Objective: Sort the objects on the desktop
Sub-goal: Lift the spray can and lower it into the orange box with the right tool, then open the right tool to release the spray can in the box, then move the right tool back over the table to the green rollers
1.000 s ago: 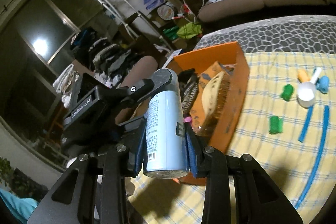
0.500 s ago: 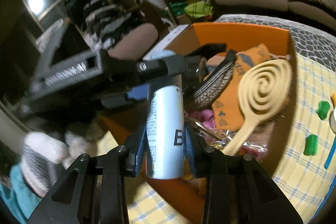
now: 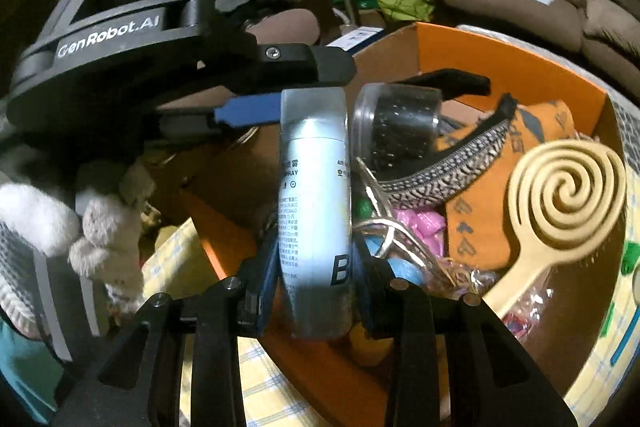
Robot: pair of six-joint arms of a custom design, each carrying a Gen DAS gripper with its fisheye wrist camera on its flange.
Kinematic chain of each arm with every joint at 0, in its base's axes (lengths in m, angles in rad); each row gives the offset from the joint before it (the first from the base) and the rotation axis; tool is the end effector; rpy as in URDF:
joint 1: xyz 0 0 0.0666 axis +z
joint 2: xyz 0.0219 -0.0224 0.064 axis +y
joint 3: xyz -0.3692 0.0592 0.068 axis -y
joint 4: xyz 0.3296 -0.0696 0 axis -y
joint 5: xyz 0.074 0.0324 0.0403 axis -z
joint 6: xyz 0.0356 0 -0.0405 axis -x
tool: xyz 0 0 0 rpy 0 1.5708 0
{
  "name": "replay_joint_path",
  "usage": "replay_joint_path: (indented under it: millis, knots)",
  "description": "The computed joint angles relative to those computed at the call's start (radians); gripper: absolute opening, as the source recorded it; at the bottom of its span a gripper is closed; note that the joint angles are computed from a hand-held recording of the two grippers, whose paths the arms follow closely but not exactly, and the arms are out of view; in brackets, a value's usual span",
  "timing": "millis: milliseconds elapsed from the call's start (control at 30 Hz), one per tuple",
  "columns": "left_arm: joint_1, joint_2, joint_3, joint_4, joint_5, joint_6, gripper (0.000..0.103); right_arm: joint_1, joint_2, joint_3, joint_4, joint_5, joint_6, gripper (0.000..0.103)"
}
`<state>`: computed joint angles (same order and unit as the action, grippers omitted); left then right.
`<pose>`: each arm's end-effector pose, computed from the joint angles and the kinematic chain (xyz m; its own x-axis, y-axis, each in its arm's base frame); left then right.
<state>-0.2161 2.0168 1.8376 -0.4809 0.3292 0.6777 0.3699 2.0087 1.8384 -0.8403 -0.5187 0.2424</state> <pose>0.6341 -0.1514 0.3094 -0.7502 -0.4428 -0.4911 -0.0232 0.7598 -0.6497 0.5722 0.2404 0.2913 -0.6324 -0.4688 -0.6166 -0.7328 0.6201 0.2802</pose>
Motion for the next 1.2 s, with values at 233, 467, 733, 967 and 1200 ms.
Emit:
replay_joint_path:
  millis: [233,467,733,967,1200]
  knots:
    - [-0.006,-0.014,-0.008,0.002,-0.057,-0.010,0.042,0.002,0.036,0.056,-0.056,-0.027,0.006,0.045]
    - [-0.020,0.002,0.024,-0.038,-0.061,-0.029,0.045,-0.017,0.043,0.097,-0.104,-0.052,-0.036,0.059]
    - [-0.053,0.020,0.071,-0.081,-0.071,-0.068,0.052,-0.076,-0.007,0.074,-0.062,-0.031,-0.096,0.059]
    - [-0.106,0.044,0.137,-0.121,-0.099,-0.125,0.066,-0.127,-0.034,0.056,-0.067,0.016,-0.117,0.066]
    - [-0.174,0.087,0.227,-0.162,-0.124,-0.186,0.082,-0.218,-0.087,-0.001,-0.029,0.030,-0.146,0.071]
